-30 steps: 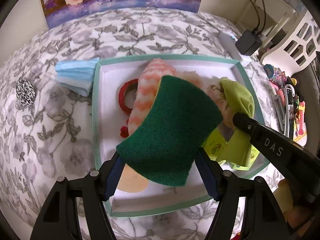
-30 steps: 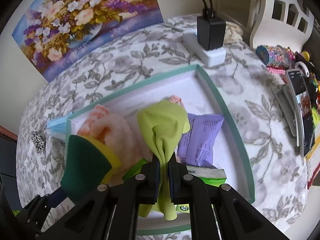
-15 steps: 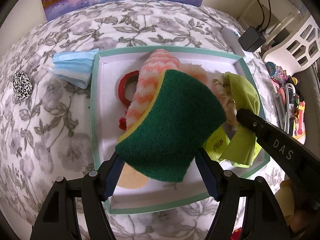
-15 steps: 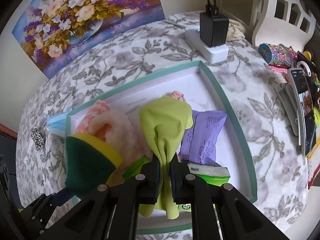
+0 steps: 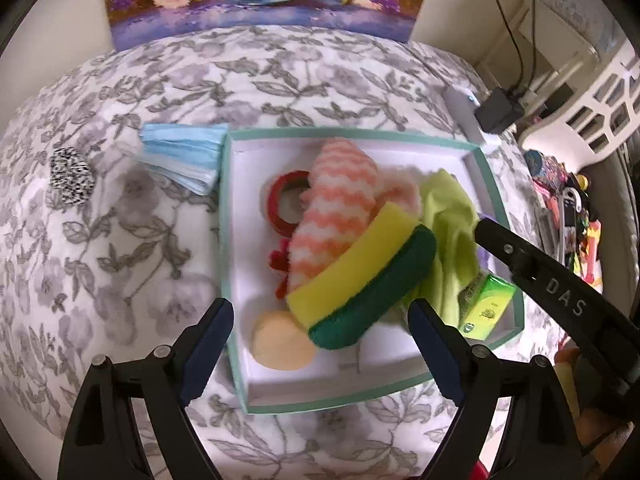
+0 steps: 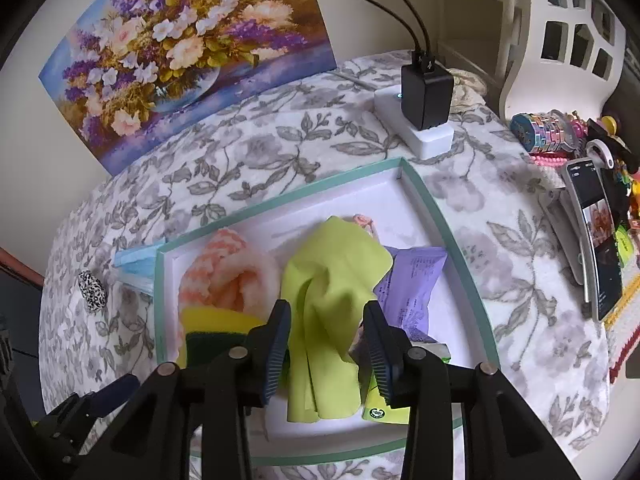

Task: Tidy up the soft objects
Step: 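Open the left tool to drop the sponge while the right tool releases the cloth into the tray, then move both tools back from the tray toward the scrunchie and mask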

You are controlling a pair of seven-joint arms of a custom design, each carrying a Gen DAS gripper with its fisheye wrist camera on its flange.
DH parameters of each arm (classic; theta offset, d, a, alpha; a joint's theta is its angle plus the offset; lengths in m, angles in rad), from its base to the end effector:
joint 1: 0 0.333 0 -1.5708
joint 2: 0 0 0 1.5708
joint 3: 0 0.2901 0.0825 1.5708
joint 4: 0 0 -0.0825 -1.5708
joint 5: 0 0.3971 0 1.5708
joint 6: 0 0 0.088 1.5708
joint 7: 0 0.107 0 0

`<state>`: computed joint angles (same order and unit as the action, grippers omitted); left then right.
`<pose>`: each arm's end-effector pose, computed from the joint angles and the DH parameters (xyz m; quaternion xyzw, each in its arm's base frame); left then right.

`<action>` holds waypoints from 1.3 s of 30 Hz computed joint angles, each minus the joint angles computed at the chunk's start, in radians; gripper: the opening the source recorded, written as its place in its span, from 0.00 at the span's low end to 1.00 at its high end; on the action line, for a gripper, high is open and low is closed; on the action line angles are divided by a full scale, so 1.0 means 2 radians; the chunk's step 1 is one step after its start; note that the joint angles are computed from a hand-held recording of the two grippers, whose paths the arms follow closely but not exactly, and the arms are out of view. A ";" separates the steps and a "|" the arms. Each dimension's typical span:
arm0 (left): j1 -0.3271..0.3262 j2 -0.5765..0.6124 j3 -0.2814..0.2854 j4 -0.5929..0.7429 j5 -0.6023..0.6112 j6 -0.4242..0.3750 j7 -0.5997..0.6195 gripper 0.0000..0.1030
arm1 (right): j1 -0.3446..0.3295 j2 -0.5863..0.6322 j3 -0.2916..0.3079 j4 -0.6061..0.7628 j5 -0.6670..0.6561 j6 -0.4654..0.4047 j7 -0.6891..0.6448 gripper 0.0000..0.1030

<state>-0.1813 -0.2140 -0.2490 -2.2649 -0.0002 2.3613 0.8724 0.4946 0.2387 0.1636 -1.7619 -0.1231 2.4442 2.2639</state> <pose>0.4773 -0.2224 0.4452 -0.7851 0.6000 -0.1419 0.0587 0.5340 0.4033 0.4480 -0.6988 0.6794 -0.0548 0.2170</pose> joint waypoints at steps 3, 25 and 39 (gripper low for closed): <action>0.011 -0.011 -0.002 -0.007 0.022 -0.008 -0.029 0.87 | 0.000 -0.002 -0.001 -0.002 -0.001 0.001 0.005 0.40; 0.081 -0.093 -0.001 -0.080 0.086 -0.019 -0.153 0.94 | 0.012 0.014 0.007 0.023 -0.002 -0.006 -0.035 0.72; 0.111 -0.120 -0.002 -0.102 0.121 -0.033 -0.188 0.95 | 0.032 0.028 0.004 0.044 -0.039 -0.011 -0.035 1.00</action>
<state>0.0413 -0.4542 -0.2529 -2.4679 0.2411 2.2949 0.4960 0.5589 0.2953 0.1722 -1.6747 -0.2014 2.4219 2.1941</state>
